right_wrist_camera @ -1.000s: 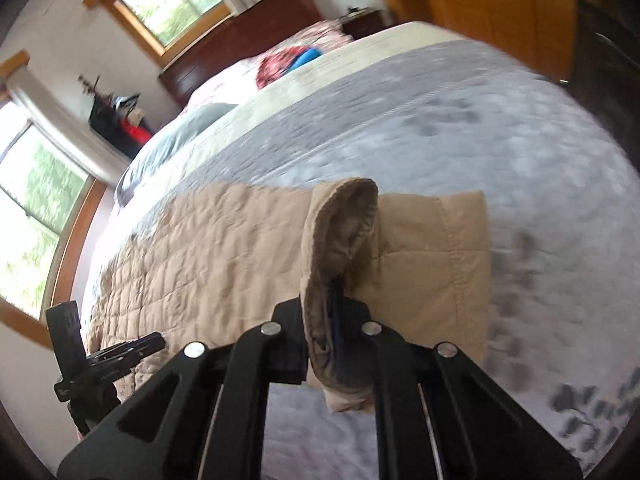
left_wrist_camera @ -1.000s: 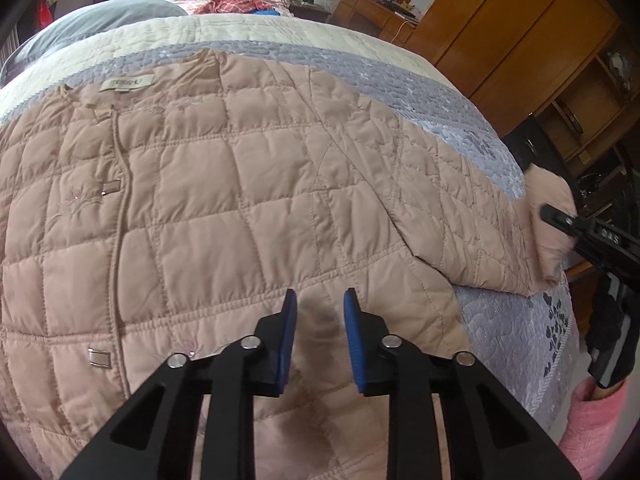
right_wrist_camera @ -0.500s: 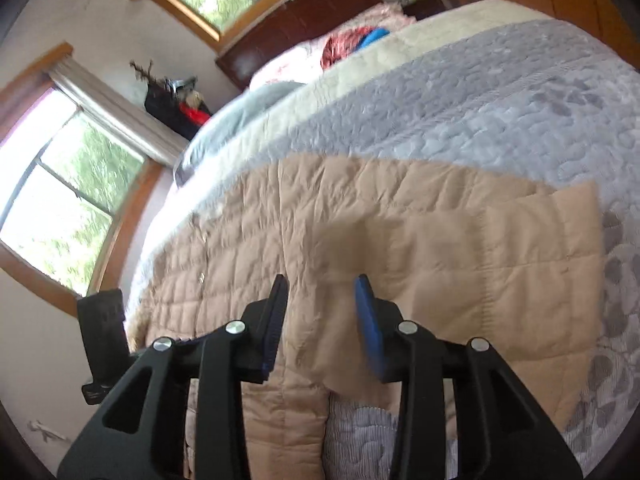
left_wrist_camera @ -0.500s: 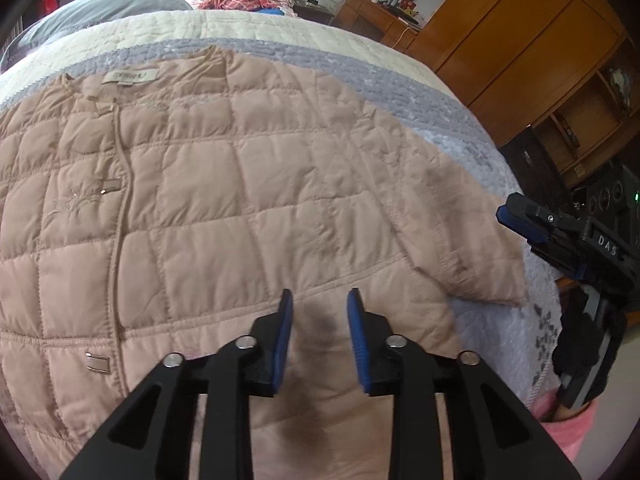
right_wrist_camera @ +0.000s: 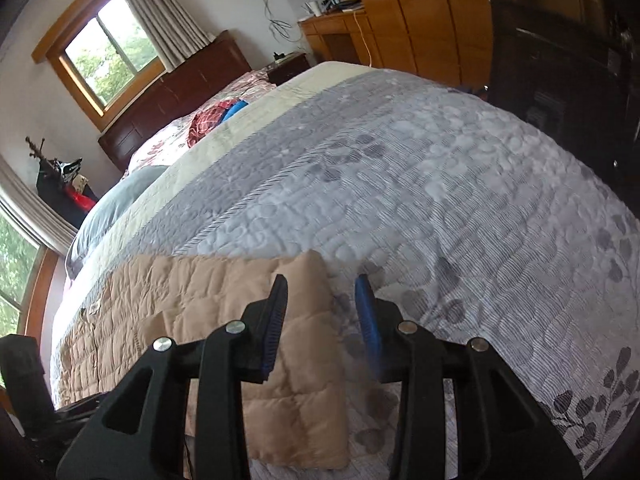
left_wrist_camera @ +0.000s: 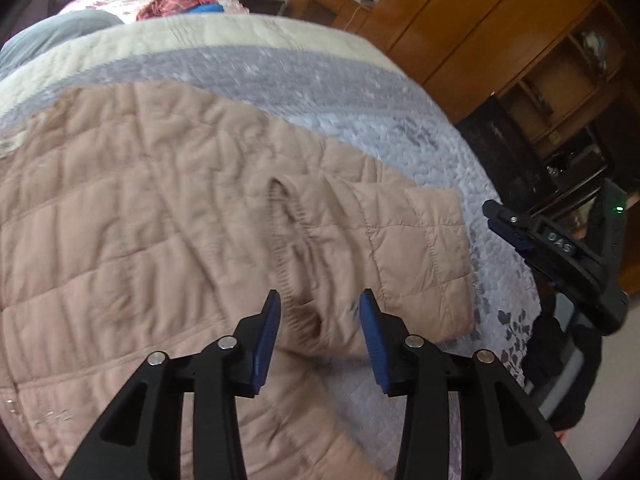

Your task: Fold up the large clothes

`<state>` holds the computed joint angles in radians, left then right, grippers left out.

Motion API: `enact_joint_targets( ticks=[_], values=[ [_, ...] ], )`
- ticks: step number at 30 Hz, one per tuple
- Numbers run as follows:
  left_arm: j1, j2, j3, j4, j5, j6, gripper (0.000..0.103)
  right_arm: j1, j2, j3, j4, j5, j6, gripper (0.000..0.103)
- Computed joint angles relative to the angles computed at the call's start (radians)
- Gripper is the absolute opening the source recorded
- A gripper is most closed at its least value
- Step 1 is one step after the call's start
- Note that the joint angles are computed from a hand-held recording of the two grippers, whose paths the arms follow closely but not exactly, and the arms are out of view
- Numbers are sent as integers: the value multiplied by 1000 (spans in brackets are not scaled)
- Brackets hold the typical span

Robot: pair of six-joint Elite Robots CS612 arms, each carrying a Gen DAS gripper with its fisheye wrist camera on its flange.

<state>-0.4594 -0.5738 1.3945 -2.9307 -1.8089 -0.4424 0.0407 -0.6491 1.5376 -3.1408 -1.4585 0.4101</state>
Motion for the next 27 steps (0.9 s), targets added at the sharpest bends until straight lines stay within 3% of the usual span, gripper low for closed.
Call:
enact_joint_targets(
  ticks=[2, 5, 10, 15, 22, 27],
  values=[
    [-4, 7, -12, 10, 12, -6, 13, 3, 2, -5, 11, 0, -8, 35],
    [-2, 4, 6, -43, 12, -29, 3, 6, 7, -14, 25, 9, -22, 35],
    [16, -47, 104, -185, 47, -49, 2, 4, 16, -20, 17, 68, -18, 35],
    [47, -107, 215, -301, 136, -69, 2, 11, 29, -43, 50, 184, -64, 35],
    [96, -166, 333, -390, 260, -99, 2, 28, 62, -99, 156, 382, -141, 35],
    [131, -197, 398, -425, 346, -120, 2, 50, 69, -119, 218, 437, -207, 35]
  ],
)
